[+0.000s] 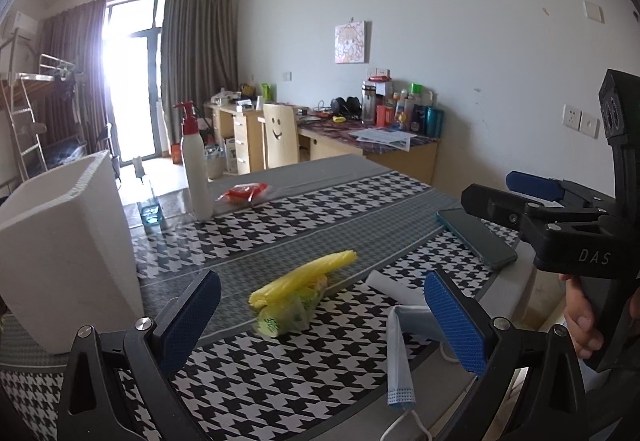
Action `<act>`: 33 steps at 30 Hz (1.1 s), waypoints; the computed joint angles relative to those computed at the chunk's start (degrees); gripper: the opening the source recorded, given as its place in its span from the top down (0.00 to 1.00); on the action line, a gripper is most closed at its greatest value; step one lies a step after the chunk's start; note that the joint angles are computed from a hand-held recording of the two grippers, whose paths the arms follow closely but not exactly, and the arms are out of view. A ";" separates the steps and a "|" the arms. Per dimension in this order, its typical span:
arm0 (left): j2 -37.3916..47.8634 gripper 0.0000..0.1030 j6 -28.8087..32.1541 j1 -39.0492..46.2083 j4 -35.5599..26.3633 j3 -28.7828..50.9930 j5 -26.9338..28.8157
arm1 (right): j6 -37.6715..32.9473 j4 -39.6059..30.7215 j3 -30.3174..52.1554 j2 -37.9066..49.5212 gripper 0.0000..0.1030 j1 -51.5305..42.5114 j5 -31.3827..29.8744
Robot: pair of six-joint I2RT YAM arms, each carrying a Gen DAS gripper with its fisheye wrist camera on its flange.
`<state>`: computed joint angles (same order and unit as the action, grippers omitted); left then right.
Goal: Organize soft objects
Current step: 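Move the left tool down toward the blue face mask on the table, then close the left tool on the blue face mask and lift it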
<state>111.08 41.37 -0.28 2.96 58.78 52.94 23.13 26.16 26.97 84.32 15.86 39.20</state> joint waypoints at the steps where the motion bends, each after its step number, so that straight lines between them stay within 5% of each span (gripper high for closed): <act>1: 0.22 0.01 0.38 -0.20 -0.45 0.09 -0.18 | 0.27 -0.12 0.01 0.26 0.04 -0.18 -0.31; 29: 8.29 0.02 7.78 -7.59 -10.08 5.12 -10.18 | 3.67 1.34 -2.11 8.12 0.04 -7.66 -6.41; 33: 9.47 0.19 9.18 -8.75 -11.94 6.10 -11.59 | 4.19 1.47 -2.01 9.14 0.04 -8.78 -7.64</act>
<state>120.55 50.55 -9.03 -8.99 64.88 41.34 27.31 27.62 24.96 93.46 7.08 31.56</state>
